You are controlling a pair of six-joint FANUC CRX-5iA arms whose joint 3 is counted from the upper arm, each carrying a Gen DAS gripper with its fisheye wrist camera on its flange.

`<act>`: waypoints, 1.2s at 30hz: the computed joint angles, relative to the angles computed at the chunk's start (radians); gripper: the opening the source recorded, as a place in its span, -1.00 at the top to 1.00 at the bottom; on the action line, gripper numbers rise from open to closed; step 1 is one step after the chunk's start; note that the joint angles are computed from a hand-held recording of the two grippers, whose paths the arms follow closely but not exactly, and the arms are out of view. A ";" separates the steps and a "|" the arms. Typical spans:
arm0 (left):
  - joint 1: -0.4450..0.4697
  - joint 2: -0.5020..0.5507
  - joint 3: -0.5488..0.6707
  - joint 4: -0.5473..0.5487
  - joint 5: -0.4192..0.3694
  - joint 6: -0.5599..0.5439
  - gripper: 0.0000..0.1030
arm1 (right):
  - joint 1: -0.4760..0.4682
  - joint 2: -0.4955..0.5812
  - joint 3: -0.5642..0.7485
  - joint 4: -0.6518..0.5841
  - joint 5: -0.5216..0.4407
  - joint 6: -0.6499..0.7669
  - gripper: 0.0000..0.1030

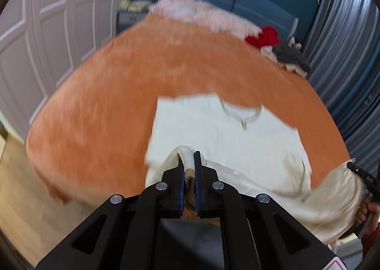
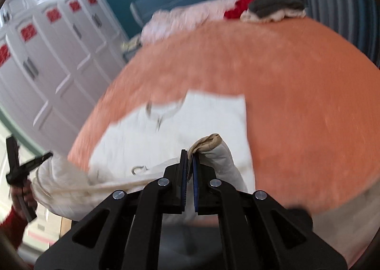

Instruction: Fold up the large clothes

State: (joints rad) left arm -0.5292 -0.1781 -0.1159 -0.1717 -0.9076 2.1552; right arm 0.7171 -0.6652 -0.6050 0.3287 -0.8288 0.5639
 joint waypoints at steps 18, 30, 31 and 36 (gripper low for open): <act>0.068 0.441 0.308 -0.109 0.006 0.094 0.68 | -0.279 0.451 0.114 -0.047 0.341 -0.013 0.84; 0.108 0.267 0.155 -0.164 0.216 0.202 -0.13 | -0.292 0.358 0.018 0.061 0.450 -0.114 -0.13; 0.109 0.264 0.160 -0.170 0.207 0.198 -0.17 | -0.287 0.358 0.016 0.059 0.440 -0.108 -0.14; 0.175 0.316 0.144 0.050 0.173 -0.017 -0.19 | -0.274 0.386 0.026 0.028 0.396 -0.083 -0.20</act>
